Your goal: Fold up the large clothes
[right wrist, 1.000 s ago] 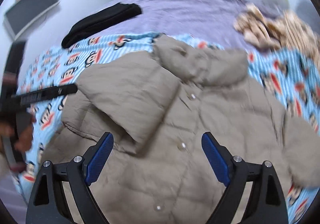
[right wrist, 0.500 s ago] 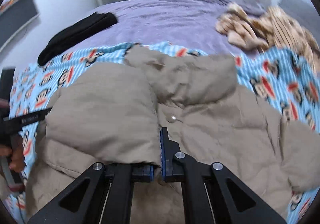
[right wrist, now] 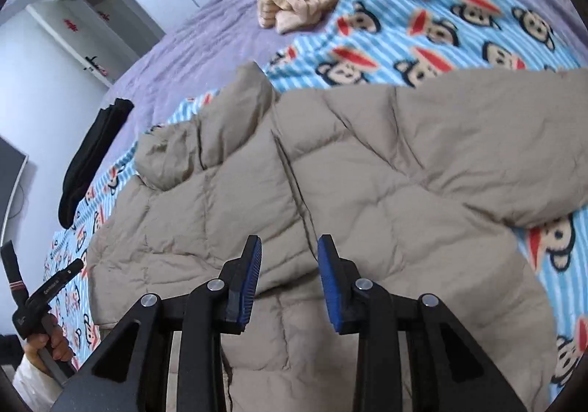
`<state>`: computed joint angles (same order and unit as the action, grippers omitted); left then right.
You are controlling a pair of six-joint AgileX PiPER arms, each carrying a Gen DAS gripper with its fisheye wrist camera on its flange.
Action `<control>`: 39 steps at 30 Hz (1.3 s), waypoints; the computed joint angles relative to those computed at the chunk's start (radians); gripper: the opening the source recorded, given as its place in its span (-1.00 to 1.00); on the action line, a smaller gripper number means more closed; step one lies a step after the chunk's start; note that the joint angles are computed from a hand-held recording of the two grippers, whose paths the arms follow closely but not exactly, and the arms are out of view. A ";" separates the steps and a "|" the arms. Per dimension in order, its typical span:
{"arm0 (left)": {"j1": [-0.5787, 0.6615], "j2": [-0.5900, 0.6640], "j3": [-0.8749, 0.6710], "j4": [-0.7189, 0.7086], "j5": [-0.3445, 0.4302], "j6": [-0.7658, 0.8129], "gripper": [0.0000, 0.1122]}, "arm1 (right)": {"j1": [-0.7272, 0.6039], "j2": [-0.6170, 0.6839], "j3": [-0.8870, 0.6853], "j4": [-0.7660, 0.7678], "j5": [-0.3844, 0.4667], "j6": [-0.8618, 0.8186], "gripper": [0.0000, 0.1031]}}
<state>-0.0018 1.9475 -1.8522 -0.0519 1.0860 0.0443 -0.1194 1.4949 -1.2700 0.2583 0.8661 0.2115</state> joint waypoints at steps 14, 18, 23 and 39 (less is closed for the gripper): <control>-0.053 -0.010 0.211 0.128 -0.177 -0.062 -0.51 | 0.041 0.173 -0.004 0.113 0.032 -0.189 -0.39; -0.063 0.007 0.155 0.160 -0.112 -0.114 -0.51 | 0.009 0.178 0.012 0.187 0.042 -0.229 -0.34; -0.090 -0.033 0.116 0.179 -0.034 -0.133 -0.51 | -0.040 0.148 0.018 0.248 0.068 -0.260 -0.21; -0.425 -0.196 0.190 0.095 0.057 -0.264 0.84 | -0.609 -0.106 0.211 0.394 0.307 -0.439 0.45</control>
